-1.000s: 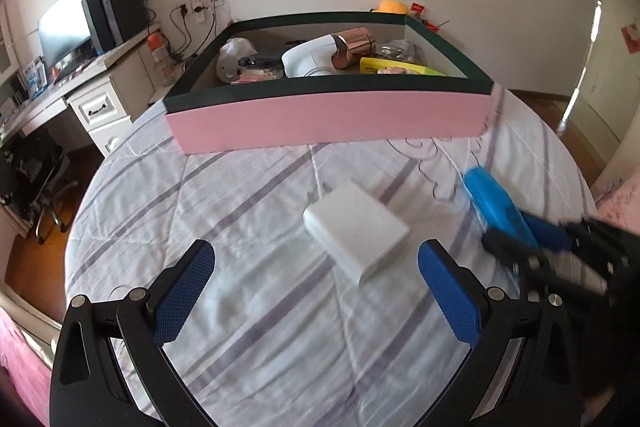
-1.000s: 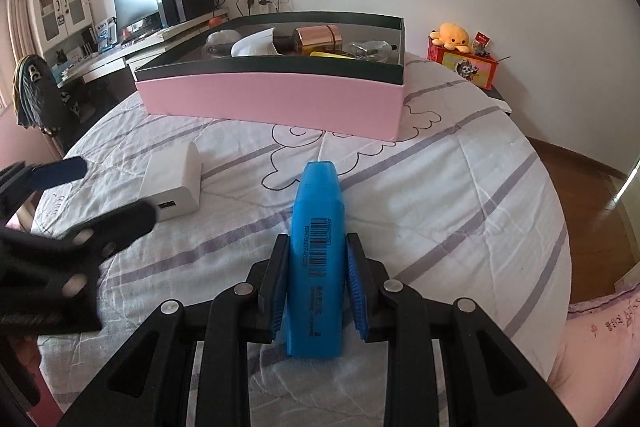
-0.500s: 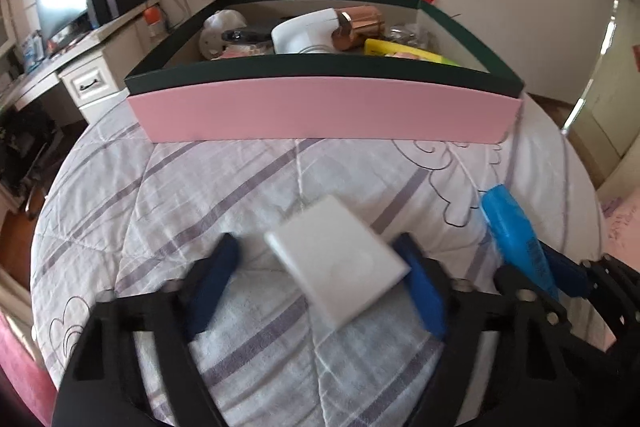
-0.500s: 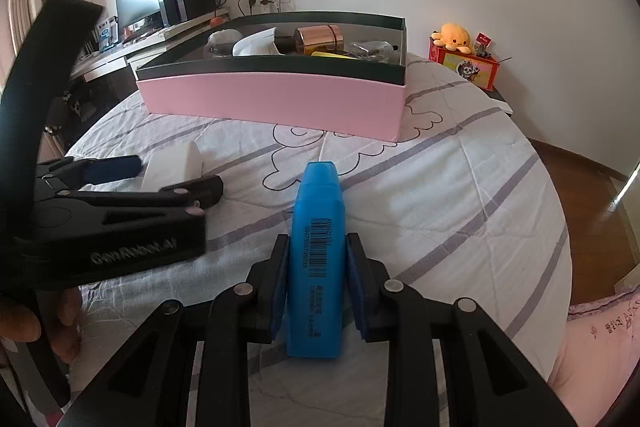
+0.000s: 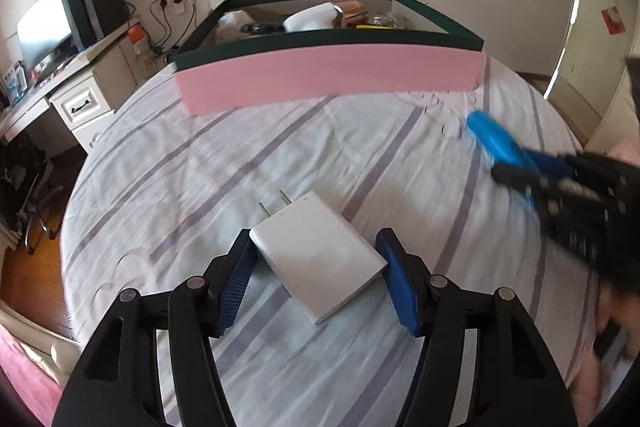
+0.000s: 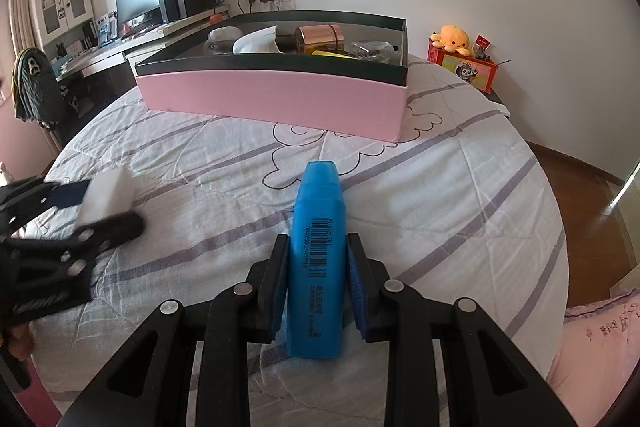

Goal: Organize rigid objects
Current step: 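Grasp white charger with left gripper while right holds the blue highlighter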

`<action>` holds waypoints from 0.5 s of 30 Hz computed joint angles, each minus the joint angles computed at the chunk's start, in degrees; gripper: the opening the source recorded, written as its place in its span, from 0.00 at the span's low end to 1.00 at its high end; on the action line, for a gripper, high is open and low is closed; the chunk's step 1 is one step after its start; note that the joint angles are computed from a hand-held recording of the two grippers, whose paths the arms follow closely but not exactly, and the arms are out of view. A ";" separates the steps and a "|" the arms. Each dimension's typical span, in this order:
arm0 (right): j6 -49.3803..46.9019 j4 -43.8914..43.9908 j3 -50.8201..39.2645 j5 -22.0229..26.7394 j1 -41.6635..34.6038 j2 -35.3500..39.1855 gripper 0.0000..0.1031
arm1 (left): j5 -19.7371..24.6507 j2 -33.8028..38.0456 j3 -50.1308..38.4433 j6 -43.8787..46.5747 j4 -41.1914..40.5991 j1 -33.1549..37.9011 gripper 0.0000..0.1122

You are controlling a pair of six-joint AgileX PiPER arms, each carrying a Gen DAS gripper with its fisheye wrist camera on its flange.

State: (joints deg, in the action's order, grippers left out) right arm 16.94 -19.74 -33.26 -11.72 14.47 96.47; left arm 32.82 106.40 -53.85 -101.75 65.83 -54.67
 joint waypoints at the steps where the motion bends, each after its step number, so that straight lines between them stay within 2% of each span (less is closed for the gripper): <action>1: -0.33 0.29 -0.06 0.09 0.01 0.02 0.27 | -0.63 -1.40 2.19 -1.31 1.14 -0.17 0.57; 5: -6.92 7.15 0.11 0.27 0.93 -0.04 0.27 | -1.28 -4.32 6.53 -5.81 2.90 0.02 0.62; 7: -8.01 8.37 0.20 0.26 1.07 -0.11 0.27 | -0.82 -4.33 6.97 -7.76 2.87 -0.28 0.69; 11: -0.63 0.99 -0.23 0.76 0.16 -0.12 0.27 | -1.22 -3.37 6.20 -10.50 2.75 0.34 0.79; 14: -1.48 2.25 -0.88 2.11 0.53 -0.20 0.28 | 1.69 -1.07 4.49 -12.15 3.74 -0.83 0.79; 15: -0.25 1.23 -1.22 2.60 0.54 -0.18 0.28 | 2.39 -0.63 4.41 -13.14 4.74 -1.10 0.72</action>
